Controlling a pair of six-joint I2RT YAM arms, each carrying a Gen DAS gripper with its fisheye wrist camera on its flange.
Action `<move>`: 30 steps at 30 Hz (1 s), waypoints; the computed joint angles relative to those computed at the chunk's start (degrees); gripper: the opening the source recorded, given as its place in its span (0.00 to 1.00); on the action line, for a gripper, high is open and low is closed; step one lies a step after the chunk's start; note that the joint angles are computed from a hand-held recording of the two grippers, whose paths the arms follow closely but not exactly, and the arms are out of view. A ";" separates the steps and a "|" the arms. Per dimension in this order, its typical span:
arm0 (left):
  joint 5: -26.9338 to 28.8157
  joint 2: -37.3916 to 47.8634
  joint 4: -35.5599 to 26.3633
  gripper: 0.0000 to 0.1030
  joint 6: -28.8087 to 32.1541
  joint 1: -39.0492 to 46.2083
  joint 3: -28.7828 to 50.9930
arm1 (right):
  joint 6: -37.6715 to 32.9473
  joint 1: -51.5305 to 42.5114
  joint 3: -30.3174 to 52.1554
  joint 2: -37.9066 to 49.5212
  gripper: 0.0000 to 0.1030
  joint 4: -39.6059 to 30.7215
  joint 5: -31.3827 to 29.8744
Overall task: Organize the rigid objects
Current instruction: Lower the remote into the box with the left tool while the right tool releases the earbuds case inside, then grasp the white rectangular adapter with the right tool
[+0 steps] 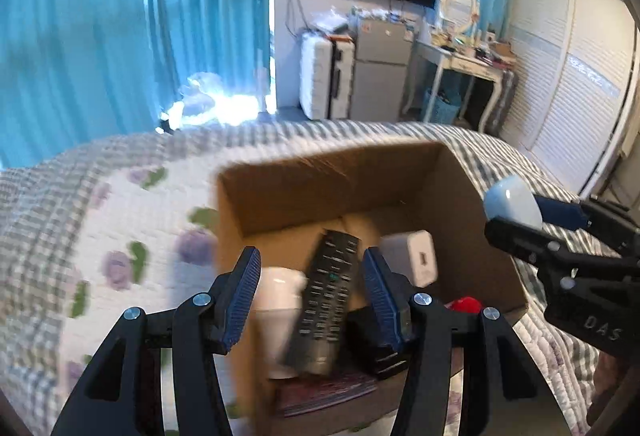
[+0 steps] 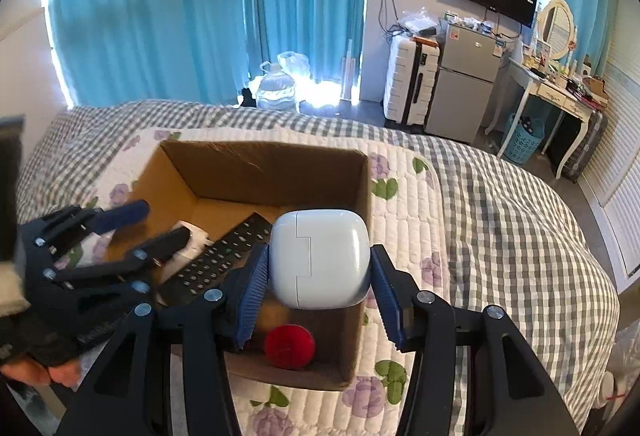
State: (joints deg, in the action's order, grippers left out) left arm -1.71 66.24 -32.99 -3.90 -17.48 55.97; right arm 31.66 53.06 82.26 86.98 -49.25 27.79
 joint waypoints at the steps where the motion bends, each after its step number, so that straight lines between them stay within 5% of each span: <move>1: 0.08 -0.79 -1.16 0.54 0.82 1.42 0.66 | 0.09 0.33 0.92 0.59 0.48 -0.29 -0.11; 13: 5.57 -4.55 -1.83 0.54 9.61 15.03 -1.34 | 0.98 -0.36 9.62 18.02 0.49 2.76 -6.17; 15: 5.81 -4.70 -2.03 0.54 10.40 16.00 -1.91 | 1.68 -0.92 8.88 17.79 0.52 3.90 -7.25; 17: 5.64 -5.33 -2.73 0.54 10.56 16.35 -2.22 | 2.58 -0.64 7.63 16.13 0.69 4.36 -6.23; 24: 7.17 -13.85 -10.02 0.54 11.03 17.07 -2.38 | 6.60 4.79 9.68 9.28 0.74 -4.05 1.33; 30: 1.20 -24.17 -14.49 0.86 11.85 13.64 -4.08 | 13.98 13.79 13.76 4.72 0.75 -15.58 9.28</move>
State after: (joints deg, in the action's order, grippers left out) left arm -0.50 42.08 -47.47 7.95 -3.84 51.89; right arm 45.64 66.85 96.02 91.70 -64.83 37.07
